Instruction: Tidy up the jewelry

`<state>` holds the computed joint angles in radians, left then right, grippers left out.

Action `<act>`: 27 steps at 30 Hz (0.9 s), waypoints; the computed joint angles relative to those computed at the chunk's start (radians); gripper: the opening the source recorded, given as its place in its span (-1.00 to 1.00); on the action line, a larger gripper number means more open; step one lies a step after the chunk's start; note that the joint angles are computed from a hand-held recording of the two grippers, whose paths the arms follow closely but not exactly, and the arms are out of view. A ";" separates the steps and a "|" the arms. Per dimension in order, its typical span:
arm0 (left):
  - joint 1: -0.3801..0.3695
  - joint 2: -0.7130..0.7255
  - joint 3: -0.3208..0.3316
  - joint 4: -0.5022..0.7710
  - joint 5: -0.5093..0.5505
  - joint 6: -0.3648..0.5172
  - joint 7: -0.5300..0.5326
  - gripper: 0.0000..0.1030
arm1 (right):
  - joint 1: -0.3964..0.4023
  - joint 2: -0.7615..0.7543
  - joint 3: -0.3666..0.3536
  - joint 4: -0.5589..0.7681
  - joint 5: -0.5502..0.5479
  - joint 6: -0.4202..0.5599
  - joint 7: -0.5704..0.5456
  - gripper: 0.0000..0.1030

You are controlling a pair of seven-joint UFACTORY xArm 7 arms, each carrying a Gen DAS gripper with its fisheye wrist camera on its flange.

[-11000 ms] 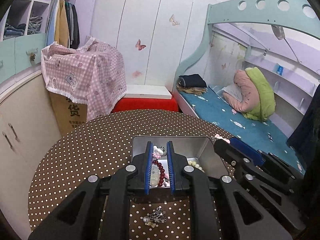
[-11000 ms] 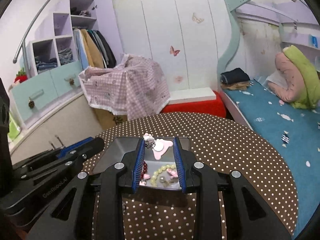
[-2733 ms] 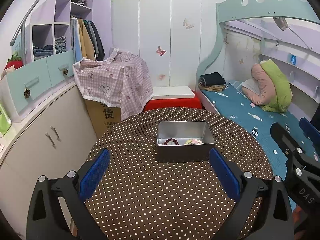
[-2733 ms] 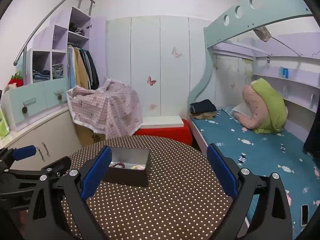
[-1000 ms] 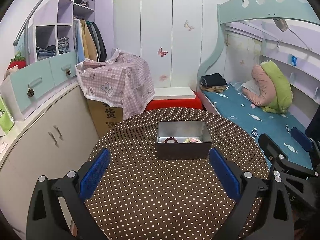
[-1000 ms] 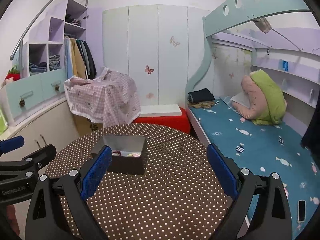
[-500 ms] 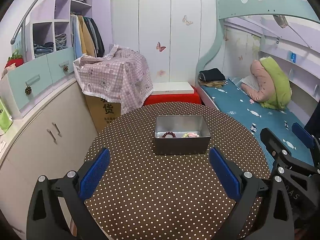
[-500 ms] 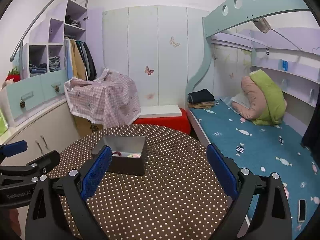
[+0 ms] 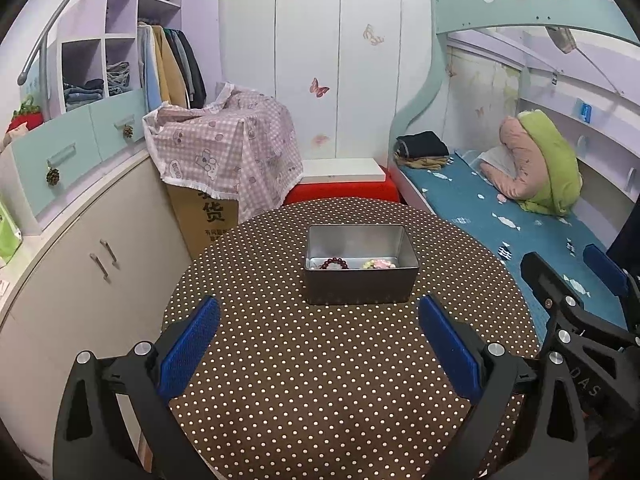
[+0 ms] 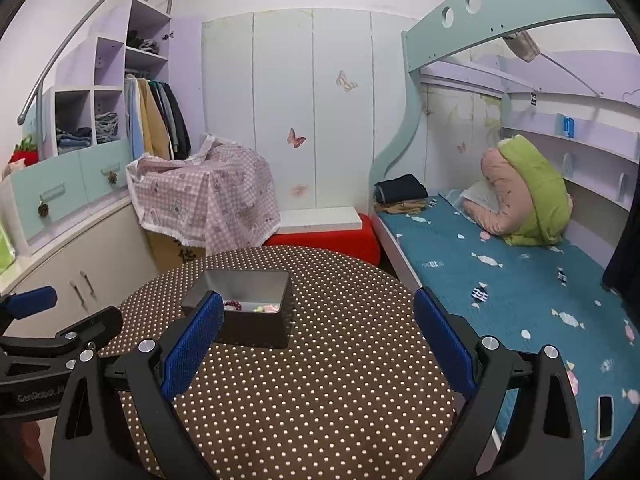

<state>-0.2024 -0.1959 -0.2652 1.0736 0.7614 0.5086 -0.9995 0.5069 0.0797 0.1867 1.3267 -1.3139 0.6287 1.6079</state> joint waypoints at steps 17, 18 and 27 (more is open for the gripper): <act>-0.010 0.010 0.000 0.005 -0.010 0.012 0.003 0.87 | 0.003 0.012 -0.008 0.006 0.023 -0.005 -0.008 0.80; -0.010 0.011 0.000 0.005 -0.007 0.015 0.000 0.87 | 0.003 0.011 -0.008 0.006 0.024 -0.005 -0.010 0.80; -0.018 0.018 0.011 0.012 -0.026 0.025 0.017 0.87 | 0.009 0.023 -0.010 0.018 0.039 0.003 -0.026 0.80</act>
